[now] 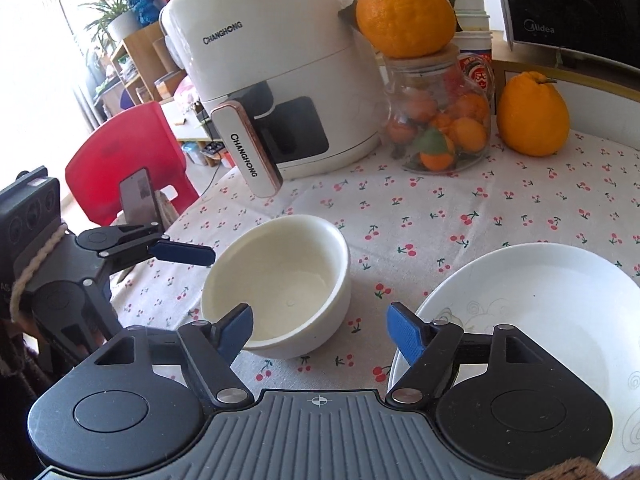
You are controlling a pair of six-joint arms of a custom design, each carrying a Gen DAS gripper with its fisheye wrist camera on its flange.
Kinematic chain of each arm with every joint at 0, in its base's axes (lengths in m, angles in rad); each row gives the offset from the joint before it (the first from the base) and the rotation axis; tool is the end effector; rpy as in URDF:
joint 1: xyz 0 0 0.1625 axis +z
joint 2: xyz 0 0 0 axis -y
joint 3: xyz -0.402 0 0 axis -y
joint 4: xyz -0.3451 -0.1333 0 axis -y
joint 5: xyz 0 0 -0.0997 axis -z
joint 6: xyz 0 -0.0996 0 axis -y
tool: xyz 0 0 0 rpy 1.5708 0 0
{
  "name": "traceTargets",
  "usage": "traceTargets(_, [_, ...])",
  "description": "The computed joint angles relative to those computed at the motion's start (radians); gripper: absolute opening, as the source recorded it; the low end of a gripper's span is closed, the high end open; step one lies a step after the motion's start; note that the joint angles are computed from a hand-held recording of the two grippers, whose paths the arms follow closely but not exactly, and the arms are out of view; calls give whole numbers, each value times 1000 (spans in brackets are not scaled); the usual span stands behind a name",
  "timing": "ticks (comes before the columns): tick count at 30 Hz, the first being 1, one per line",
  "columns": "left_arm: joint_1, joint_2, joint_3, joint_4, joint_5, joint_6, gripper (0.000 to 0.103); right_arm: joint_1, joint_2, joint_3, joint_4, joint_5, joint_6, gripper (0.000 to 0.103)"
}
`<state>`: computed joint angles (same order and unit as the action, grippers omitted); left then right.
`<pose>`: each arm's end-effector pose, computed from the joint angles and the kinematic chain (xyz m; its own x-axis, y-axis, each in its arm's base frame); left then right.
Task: Organize plates and bowls
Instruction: 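Close both grippers on the rim of the stacked bowls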
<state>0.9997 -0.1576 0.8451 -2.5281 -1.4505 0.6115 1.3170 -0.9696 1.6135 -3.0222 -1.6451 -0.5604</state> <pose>-0.3028 -0.7399 -0.0621 -0.3989 0.8829 -0.2477 0.9160 0.3713 -0.1518 -0.0398 -0.6551 0.2902 -0.8985 -0.0996 0.4275 -0.3589 0.7275 -0.5848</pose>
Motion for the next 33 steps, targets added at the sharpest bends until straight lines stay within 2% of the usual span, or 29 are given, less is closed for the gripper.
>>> traceTargets(7, [-12, 29, -23, 33, 54, 49, 102, 2, 37, -31, -59, -21, 105, 74])
traceTargets(13, [-21, 47, -36, 25, 92, 55, 99, 6, 68, -67, -62, -30, 146, 46])
traceTargets(21, [-31, 70, -50, 2, 130, 62, 94, 12, 95, -104, -16, -45, 150, 35])
traceTargets(23, [-34, 74, -51, -7, 141, 66, 92, 12, 99, -110, 1, -51, 149, 29])
traceTargets(33, [-38, 78, -69, 8, 131, 70, 92, 22, 90, -85, -40, -70, 93, 29])
